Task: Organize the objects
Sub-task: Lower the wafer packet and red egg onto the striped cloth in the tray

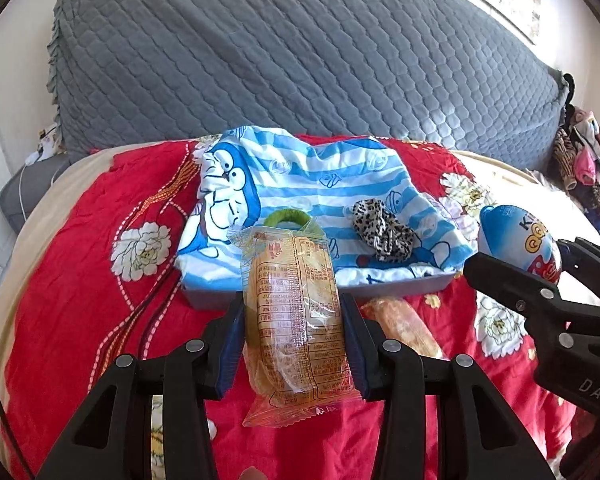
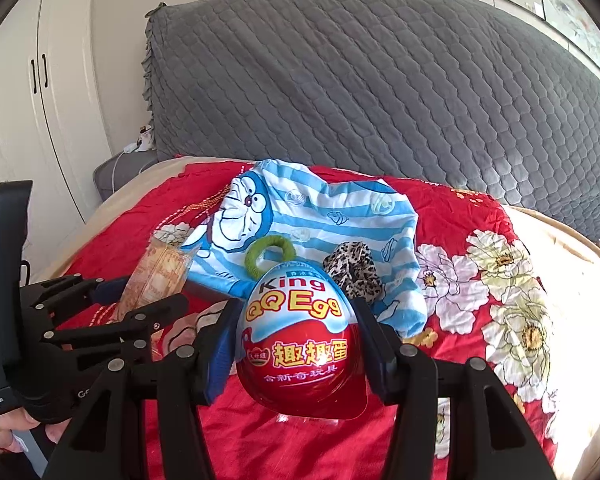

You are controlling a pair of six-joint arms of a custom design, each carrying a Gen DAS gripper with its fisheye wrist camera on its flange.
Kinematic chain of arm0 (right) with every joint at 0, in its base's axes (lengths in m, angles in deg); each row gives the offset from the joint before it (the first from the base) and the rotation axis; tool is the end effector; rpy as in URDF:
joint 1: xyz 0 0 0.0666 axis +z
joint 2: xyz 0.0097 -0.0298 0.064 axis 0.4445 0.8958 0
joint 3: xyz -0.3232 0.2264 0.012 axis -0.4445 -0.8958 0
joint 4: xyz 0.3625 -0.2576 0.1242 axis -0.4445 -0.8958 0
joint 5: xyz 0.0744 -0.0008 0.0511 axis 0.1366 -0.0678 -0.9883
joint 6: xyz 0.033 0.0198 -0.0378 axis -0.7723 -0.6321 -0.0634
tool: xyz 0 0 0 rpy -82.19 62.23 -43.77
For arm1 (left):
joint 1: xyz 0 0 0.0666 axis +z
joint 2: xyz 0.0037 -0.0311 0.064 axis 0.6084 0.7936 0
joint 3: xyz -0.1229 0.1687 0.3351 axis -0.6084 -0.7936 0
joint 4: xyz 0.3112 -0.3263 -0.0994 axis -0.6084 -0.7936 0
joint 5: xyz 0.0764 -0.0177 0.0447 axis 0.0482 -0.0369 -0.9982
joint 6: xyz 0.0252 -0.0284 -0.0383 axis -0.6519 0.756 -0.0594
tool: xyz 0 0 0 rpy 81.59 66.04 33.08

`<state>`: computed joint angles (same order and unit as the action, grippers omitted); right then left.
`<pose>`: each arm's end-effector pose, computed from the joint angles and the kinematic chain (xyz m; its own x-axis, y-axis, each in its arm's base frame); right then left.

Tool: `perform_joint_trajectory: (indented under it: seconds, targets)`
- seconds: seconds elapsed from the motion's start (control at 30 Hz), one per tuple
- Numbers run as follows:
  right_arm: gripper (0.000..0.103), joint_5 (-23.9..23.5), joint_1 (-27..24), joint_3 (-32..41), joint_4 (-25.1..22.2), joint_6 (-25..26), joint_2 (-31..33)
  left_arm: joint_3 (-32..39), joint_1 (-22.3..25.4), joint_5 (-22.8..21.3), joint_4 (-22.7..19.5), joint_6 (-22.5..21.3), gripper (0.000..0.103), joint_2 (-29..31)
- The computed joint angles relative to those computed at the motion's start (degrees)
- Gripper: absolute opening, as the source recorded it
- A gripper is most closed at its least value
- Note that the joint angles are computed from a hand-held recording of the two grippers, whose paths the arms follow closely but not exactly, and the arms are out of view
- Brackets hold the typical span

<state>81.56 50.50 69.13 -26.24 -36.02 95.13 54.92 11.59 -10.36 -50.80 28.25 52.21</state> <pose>0.5486 0.2342 0.3626 -0.6612 0.0023 -0.7502 -0.0221 0.9995 0.0225 0.6216 -0.3031 0.3388 -0.6704 0.2241 -0.7074 0.3923 0.9162 -0.0816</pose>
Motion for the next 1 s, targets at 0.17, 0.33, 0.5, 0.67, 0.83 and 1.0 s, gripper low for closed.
perform_joint_trajectory:
  seconds: [0.17,0.33,0.5,0.67,0.83,1.0]
  targets:
    - [0.055,-0.74,-1.02,1.40,0.24,0.65,2.18,2.99,0.01,0.40,-0.58,-0.05,0.046,2.85]
    - [0.055,-1.08,-1.82,2.98,0.99,1.40,4.21,5.96,0.10,0.53,-0.97,-0.29,0.046,5.44]
    - [0.055,-1.07,-2.80,4.34,2.89,2.16,5.59,8.56,0.34,0.48,-1.17,-0.52,0.046,7.85]
    - [0.055,-1.90,-3.78,5.23,4.96,3.25,7.05,11.54,0.65,1.05,-1.61,-0.15,0.046,10.63]
    - [0.055,-2.50,-4.31,6.03,5.95,4.27,8.89,13.66,0.72,0.98,-1.39,-0.02,0.046,12.76]
    - [0.055,-3.28,-5.01,6.88,6.79,4.84,10.75,15.75,0.83,0.23,-1.99,-0.49,0.046,14.74]
